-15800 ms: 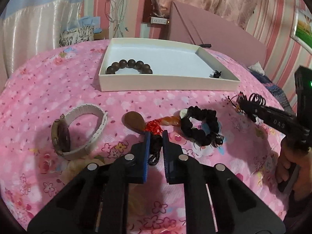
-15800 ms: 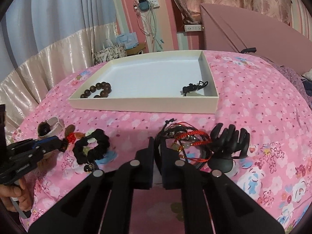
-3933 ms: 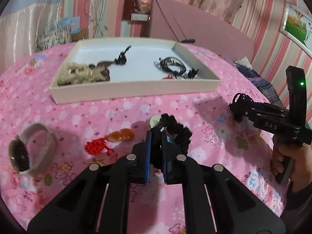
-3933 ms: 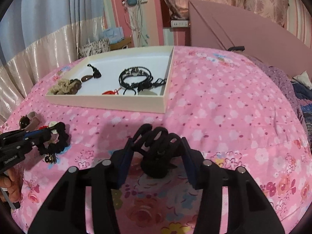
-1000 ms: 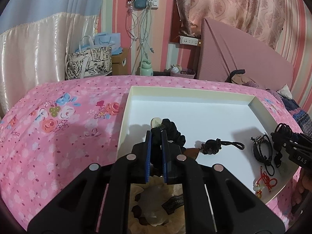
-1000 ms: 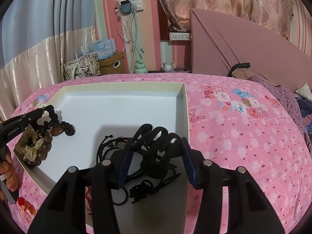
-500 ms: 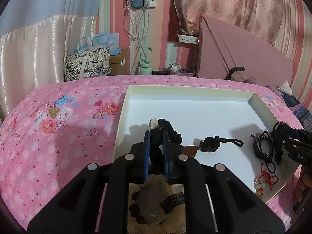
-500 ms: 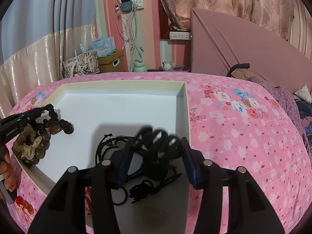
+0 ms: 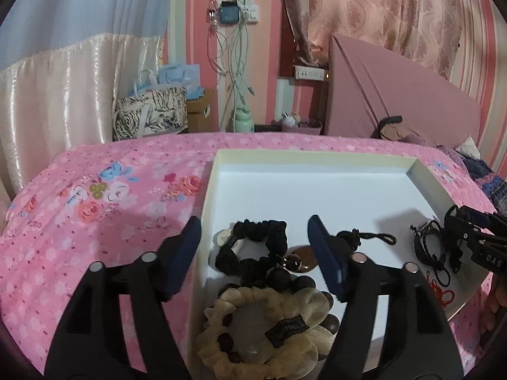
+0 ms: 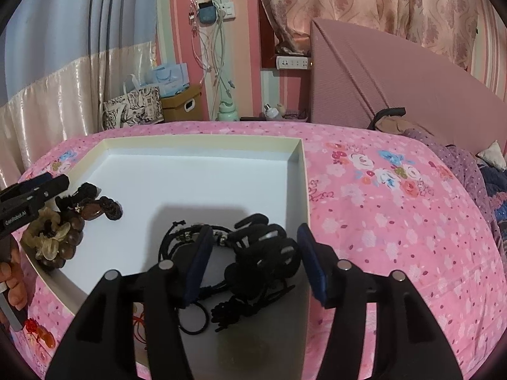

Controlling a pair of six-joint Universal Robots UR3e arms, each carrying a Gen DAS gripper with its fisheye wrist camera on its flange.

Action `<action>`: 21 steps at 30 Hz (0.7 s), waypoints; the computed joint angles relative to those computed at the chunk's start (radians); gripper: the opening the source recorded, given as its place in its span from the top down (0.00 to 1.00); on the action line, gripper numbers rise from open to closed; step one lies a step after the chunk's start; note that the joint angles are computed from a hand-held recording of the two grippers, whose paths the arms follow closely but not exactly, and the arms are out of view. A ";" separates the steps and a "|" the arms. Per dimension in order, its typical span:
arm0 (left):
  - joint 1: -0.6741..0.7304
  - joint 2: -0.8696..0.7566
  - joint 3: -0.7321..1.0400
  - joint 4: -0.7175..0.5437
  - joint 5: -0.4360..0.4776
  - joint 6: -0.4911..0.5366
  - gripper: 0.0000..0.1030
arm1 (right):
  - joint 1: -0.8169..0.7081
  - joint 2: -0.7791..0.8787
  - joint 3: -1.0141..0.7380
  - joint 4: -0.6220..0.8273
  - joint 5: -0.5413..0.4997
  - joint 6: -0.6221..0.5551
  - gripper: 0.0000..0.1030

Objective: Organize jewelry
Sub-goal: 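Carry both items over the white tray and open both tools, then move both open tools back to the watch and red charm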

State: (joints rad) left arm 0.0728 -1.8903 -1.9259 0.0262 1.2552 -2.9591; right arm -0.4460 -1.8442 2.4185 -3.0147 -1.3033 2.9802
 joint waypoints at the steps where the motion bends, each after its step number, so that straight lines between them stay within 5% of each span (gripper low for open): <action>1: 0.001 -0.001 0.003 -0.005 -0.002 0.001 0.32 | 0.000 -0.001 0.000 -0.002 0.001 -0.001 0.46; 11: 0.046 0.031 -0.015 -0.004 -0.077 -0.025 0.16 | -0.002 -0.081 0.020 -0.005 0.016 0.004 0.38; 21: 0.211 0.311 -0.099 -0.111 -0.250 -0.055 0.05 | 0.028 -0.175 0.023 0.042 0.015 -0.006 0.35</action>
State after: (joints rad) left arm 0.2841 -1.5791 -2.0249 -0.0848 1.0048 -3.0142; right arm -0.4180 -2.0195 2.4415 -2.9730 -1.2880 2.9738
